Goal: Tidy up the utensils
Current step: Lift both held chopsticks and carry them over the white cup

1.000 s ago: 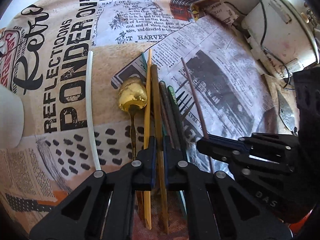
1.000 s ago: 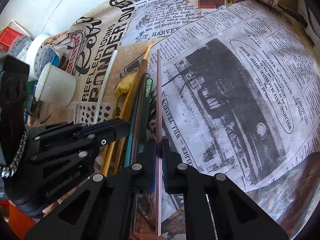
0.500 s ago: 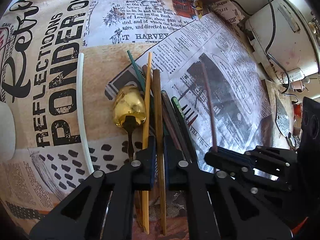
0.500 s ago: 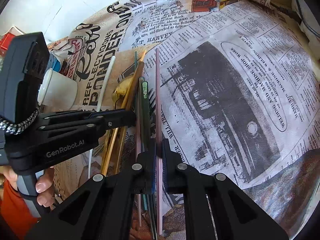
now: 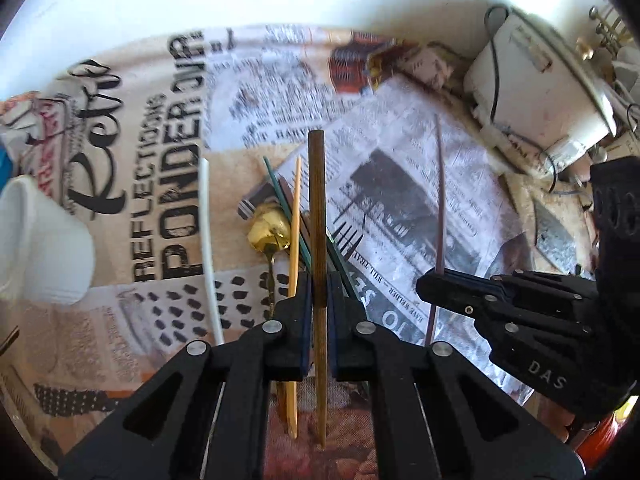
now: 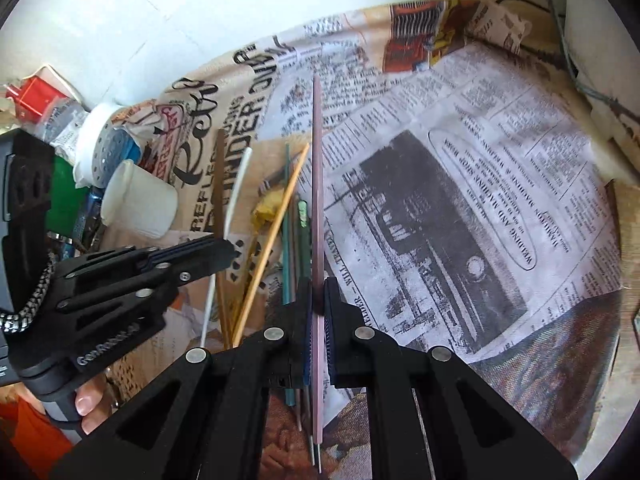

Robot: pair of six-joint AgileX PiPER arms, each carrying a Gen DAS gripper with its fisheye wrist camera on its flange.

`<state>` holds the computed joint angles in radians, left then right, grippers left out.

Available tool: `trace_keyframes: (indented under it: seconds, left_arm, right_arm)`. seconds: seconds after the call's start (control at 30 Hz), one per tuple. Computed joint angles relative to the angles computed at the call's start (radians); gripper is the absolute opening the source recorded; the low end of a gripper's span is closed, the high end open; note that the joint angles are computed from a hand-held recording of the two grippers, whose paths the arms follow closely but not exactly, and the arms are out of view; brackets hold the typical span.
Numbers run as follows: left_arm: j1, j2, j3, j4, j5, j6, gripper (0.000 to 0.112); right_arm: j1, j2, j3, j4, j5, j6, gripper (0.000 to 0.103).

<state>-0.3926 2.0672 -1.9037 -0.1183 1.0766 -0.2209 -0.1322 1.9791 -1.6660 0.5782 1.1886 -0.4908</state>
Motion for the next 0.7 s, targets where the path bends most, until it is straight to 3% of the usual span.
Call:
trace_keyframes:
  seconds: [0.37, 0.7]
  left_arm:
    - [0.018, -0.250, 0.222, 0.085, -0.160, -0.089, 0.005]
    - [0.156, -0.428, 0.316, -0.015, -0.219, 0.099, 0.005]
  right_arm:
    - [0.051, -0.090, -0.018, 0.007, -0.031, 0.028, 0.005]
    - [0.183, -0.178, -0.031, -0.053, -0.152, 0.179, 0.005]
